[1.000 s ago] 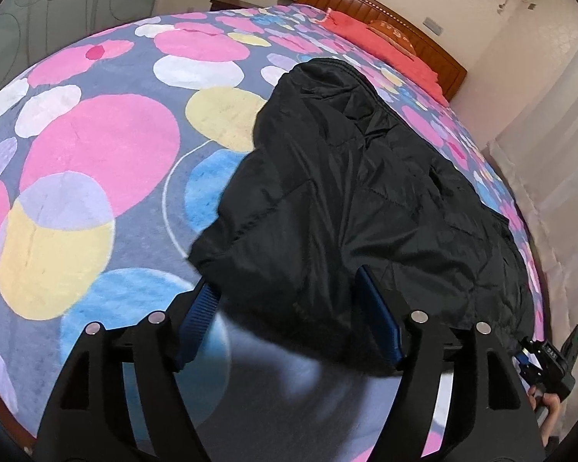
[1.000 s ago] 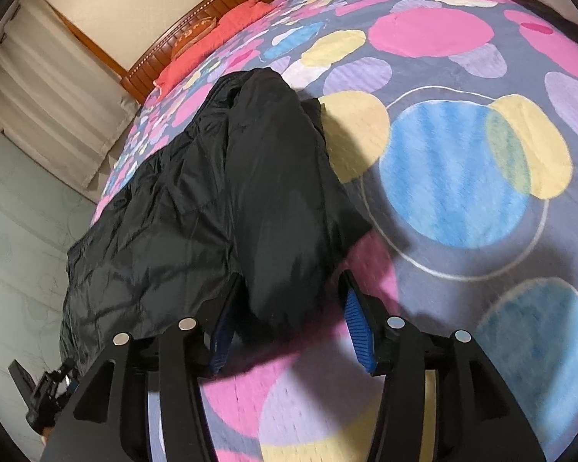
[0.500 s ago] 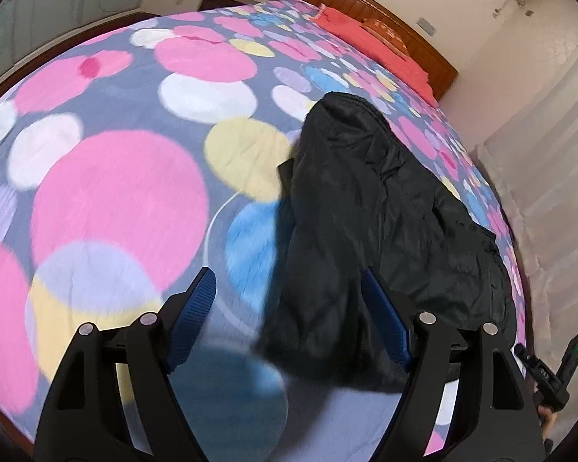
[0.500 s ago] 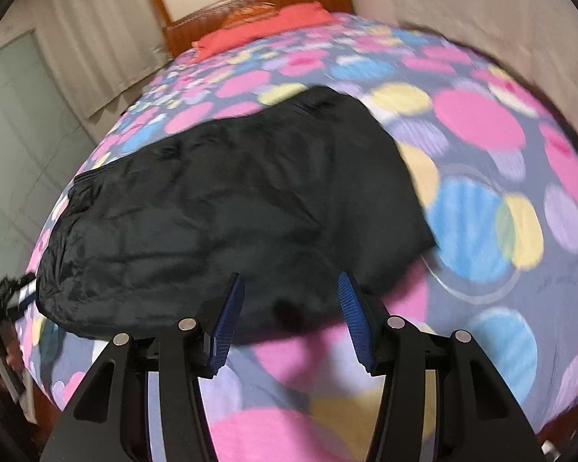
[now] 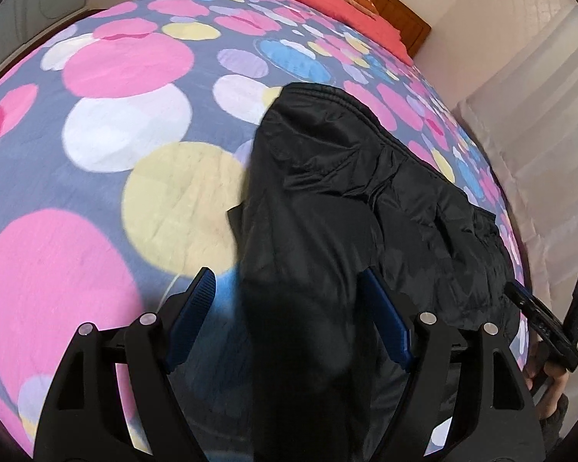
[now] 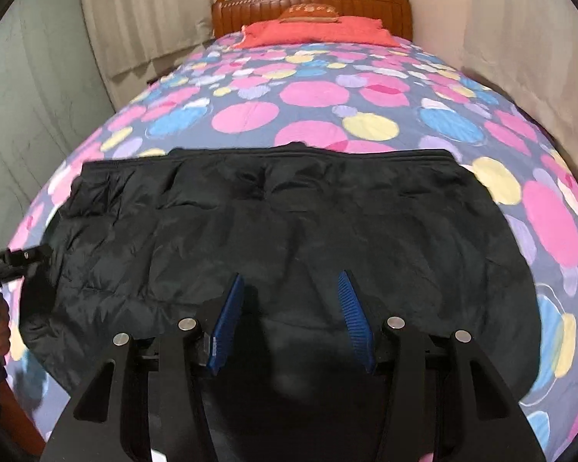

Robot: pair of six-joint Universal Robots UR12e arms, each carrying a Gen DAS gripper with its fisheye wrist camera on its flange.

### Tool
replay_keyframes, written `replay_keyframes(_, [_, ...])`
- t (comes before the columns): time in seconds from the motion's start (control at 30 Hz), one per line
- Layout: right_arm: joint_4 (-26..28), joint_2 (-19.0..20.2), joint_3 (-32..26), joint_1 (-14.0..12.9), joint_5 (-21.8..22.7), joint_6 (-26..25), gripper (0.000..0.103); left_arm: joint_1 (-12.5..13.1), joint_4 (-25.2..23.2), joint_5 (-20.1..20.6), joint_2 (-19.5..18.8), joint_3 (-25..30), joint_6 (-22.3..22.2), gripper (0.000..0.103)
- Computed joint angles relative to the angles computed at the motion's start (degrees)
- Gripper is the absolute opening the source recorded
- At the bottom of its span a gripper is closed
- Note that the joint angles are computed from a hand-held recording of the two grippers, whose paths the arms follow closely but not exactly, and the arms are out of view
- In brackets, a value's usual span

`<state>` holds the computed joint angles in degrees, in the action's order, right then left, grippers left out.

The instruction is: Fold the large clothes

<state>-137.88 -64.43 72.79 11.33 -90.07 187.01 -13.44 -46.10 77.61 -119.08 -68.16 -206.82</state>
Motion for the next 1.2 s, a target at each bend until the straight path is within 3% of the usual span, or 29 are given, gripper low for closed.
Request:
replay_keyframes(0.2, [1.1,2.0,-1.6,1.2,-3.2,-1.0,0.051,0.0,-3.3,-0.8,-2.3,2.9,2.4,0.079])
replay_keyframes(0.47, [3.0,4.3,-3.3,1.9,-5.8,-0.8,0.051,0.6,-3.2,-3.4,-3.0,2.6,1.9,0.087])
replay_keyframes(0.6, [2.3,4.5,-3.1,2.1,-6.2,-0.4,0.051,0.2,-4.4,-2.1,-3.6,3.7,3.4,0.091])
replay_keyframes(1.07, [-0.4,4.3,-1.8,2.5,-7.3,-0.6,0.051,0.2,-6.4,-2.9,-4.7,5.7,4.1,0.092])
replay_keyframes(1.2, [-1.0,4.2,-1.4,2.5,-7.3,-0.6,0.051,-0.1,-7.2,-2.2,-4.8,6.3,4.8,0.088])
